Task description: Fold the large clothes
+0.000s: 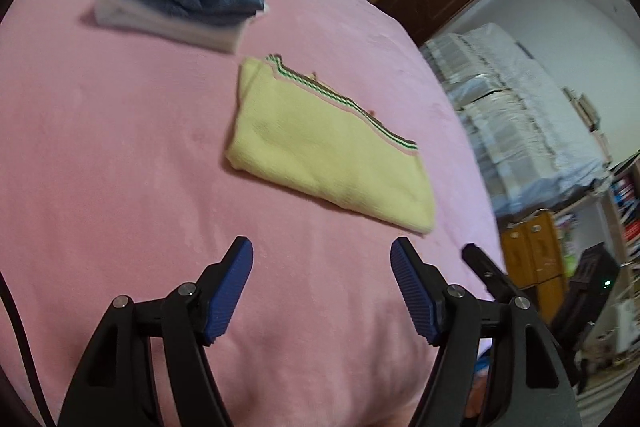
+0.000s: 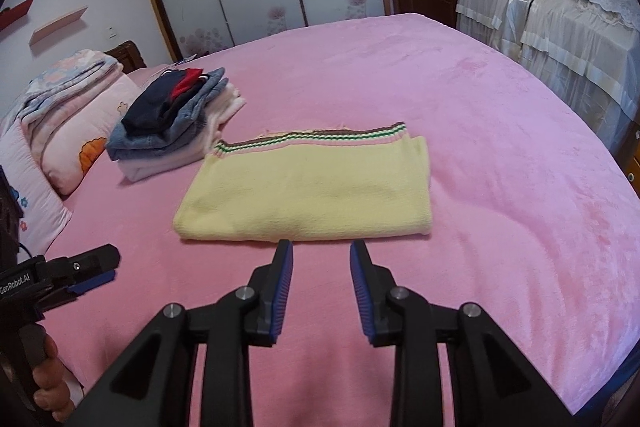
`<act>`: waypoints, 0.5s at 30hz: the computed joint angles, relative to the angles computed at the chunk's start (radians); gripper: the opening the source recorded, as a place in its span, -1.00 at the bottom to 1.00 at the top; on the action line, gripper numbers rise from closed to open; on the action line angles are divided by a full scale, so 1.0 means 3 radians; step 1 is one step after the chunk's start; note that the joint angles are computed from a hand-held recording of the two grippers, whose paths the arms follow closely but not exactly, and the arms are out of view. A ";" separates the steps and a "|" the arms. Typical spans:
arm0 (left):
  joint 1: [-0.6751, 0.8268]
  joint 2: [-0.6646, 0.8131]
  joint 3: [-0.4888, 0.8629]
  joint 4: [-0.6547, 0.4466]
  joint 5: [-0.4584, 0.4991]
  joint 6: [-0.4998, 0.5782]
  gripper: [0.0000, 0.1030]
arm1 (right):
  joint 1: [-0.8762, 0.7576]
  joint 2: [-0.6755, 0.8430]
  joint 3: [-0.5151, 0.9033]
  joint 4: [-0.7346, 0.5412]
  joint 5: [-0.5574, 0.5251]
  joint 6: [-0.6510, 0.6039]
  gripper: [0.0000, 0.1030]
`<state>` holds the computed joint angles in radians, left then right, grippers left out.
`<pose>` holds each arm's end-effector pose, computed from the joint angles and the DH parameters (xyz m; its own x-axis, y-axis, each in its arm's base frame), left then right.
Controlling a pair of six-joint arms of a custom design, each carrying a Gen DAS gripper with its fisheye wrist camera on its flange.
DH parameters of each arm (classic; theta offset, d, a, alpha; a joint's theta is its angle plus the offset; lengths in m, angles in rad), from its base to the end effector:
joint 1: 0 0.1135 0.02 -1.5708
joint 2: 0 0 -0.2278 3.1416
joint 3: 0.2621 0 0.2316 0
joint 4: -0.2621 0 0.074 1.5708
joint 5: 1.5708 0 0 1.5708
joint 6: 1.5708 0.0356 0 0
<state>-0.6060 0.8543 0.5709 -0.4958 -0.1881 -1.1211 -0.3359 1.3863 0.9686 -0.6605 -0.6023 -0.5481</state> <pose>0.1513 -0.0968 0.2038 -0.6565 -0.6214 -0.4276 -0.3245 0.7444 -0.5836 0.2482 -0.0653 0.2105 -0.7197 -0.2035 -0.6637 -0.4175 0.8907 0.1796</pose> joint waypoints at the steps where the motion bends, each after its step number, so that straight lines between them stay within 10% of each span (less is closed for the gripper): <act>1: 0.0054 -0.0037 -0.0119 0.0141 0.0099 -0.0020 0.36 | 0.0017 -0.0027 -0.0046 0.0027 -0.0008 0.0007 -0.43; 8: 0.0565 0.0090 -0.0942 0.1494 0.0699 -0.0104 0.35 | 0.0260 0.0094 -0.0265 0.0284 0.0097 0.0135 -0.43; 15: 0.1163 0.1766 -0.1202 0.3710 0.1151 -0.0163 0.33 | 0.0366 0.0434 -0.0267 0.0563 0.0134 0.0204 -0.43</act>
<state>-0.2572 1.3842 0.2104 0.6172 0.1572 -1.1701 -0.2263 1.5164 0.8886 -0.4917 -0.5621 -0.4868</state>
